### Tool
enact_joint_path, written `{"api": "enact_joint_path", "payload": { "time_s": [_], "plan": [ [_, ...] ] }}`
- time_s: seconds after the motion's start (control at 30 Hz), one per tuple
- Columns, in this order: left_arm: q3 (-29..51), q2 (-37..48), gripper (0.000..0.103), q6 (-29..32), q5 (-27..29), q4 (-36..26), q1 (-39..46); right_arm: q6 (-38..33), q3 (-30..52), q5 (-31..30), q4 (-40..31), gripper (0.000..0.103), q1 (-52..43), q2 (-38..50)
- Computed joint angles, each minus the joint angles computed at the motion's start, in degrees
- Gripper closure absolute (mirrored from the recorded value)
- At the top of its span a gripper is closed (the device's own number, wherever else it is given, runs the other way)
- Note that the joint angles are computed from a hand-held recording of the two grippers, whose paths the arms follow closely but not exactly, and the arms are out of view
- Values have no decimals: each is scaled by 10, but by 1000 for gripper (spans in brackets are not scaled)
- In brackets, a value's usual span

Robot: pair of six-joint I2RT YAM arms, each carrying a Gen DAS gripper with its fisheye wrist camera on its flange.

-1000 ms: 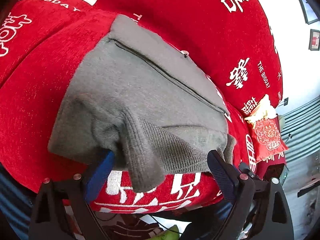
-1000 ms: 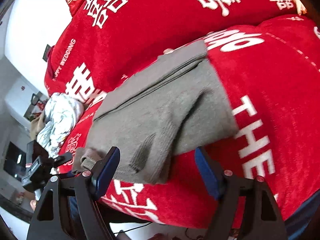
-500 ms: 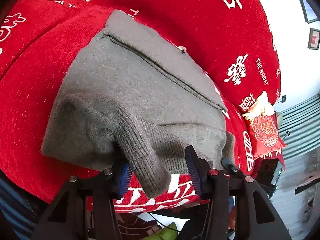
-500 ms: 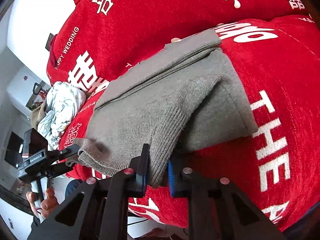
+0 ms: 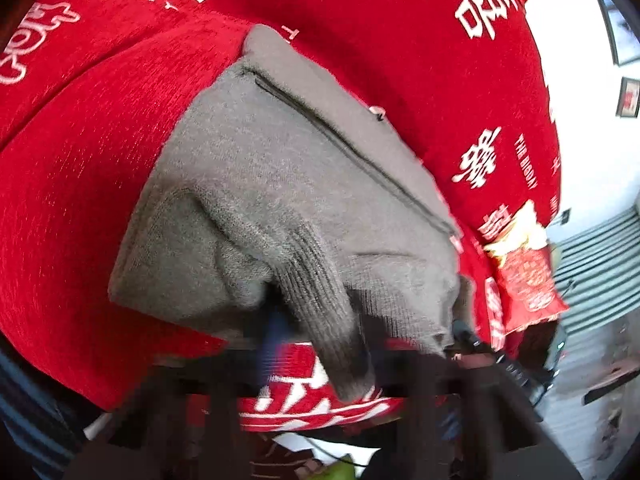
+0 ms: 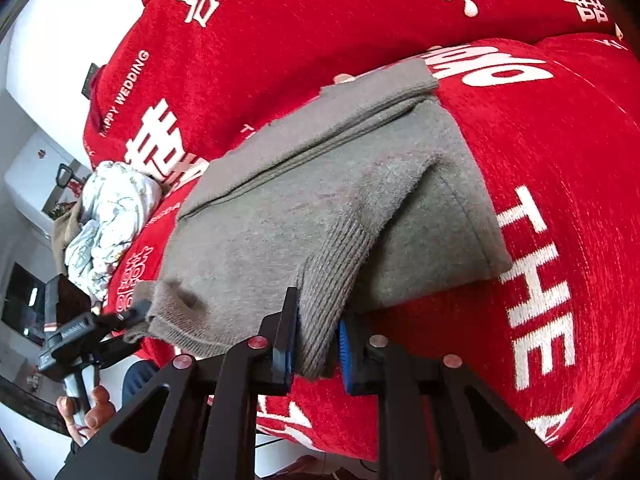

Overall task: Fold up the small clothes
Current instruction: 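Lay the folded hem onto the body near the collar with both tools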

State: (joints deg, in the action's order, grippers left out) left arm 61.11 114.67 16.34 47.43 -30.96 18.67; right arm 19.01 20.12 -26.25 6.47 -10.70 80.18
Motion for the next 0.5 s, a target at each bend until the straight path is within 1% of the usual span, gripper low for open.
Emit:
{"api": "enact_joint_path", "payload": {
  "time_s": [0.07, 0.1, 0.23, 0.27, 0.3, 0.37, 0.43, 0.5],
  "plan": [
    [-7, 0, 95, -8, -9, 14, -2, 2, 4, -8, 1, 66, -6, 14],
    [-15, -7, 95, -10, -7, 22, -1, 0, 2, -17, 3, 64, -13, 14],
    [-36, -33, 95, -2, -11, 38, -1, -13, 2, -19, -3, 63, -14, 7],
    [-38, -34, 95, -5, -9, 42, -1, -24, 5, -28, -8, 75, -10, 10],
    [-39, -35, 95, -8, -7, 43, 0, -33, 8, -29, -14, 92, -5, 11],
    [-45, -47, 95, -8, -15, 44, 3, -32, 3, -20, -23, 93, 0, -7],
    [-69, -88, 95, 3, -11, 60, 21, -36, -13, -50, -30, 93, -30, -48],
    [-75, -112, 95, 7, 3, 60, 37, -43, -25, -87, -46, 93, -74, -90]
  ]
}}
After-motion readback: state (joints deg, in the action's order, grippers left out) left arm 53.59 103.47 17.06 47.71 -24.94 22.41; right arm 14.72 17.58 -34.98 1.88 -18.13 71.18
